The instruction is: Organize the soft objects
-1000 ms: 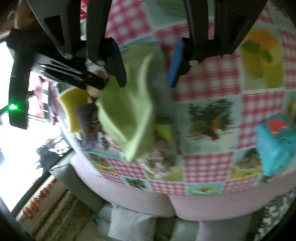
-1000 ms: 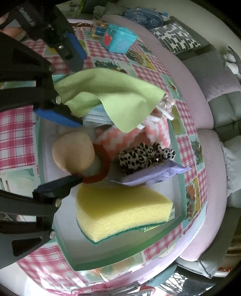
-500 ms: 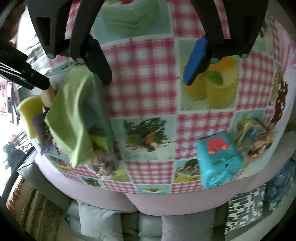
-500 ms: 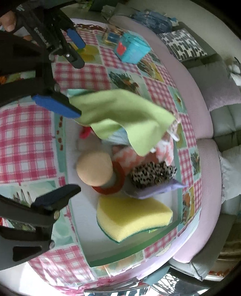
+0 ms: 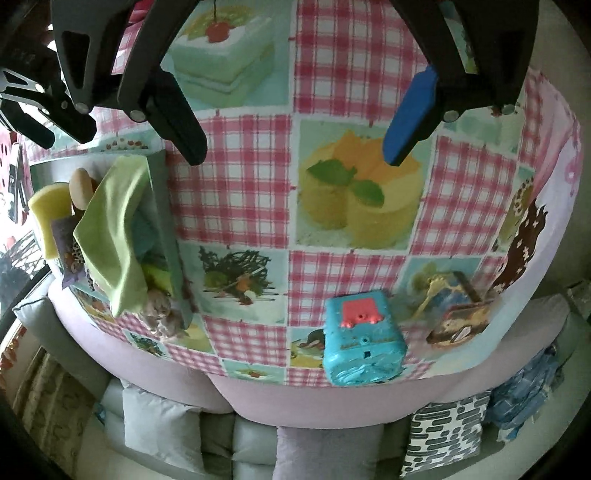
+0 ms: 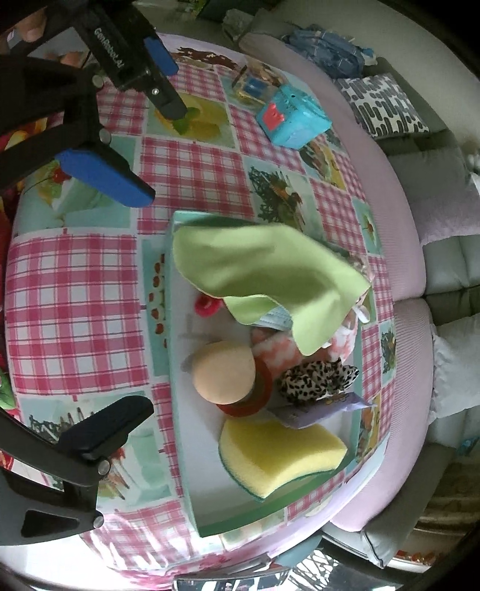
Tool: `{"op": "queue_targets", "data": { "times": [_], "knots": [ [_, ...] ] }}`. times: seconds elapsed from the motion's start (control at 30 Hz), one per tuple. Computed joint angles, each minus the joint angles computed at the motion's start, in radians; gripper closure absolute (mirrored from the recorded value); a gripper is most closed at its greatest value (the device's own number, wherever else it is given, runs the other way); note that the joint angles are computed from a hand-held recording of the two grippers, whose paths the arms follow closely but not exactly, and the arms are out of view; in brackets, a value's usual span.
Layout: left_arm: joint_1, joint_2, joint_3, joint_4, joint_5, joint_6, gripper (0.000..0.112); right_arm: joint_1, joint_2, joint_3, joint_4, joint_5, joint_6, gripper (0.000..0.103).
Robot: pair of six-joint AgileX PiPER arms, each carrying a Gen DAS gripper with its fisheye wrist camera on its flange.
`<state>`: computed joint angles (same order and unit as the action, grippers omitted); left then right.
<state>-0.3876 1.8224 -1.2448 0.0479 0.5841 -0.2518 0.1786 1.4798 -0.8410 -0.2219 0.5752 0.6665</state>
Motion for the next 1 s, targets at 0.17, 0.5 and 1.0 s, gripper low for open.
{"op": "queue_targets", "data": {
  "times": [0.17,0.5,1.0],
  "knots": [
    [-0.013,-0.015,0.023,0.021,0.022,-0.015,0.016,0.005,-0.016,0.027,-0.033,-0.005,0.039,0.000],
    [-0.054,-0.022,0.033,0.191,0.070,-0.186,0.016,-0.006,-0.047,0.081,-0.052,-0.039,0.067,0.000],
    [-0.094,-0.038,0.055,0.376,0.077,-0.343,0.016,-0.002,-0.066,0.102,-0.098,-0.056,0.127,0.000]
  ]
}}
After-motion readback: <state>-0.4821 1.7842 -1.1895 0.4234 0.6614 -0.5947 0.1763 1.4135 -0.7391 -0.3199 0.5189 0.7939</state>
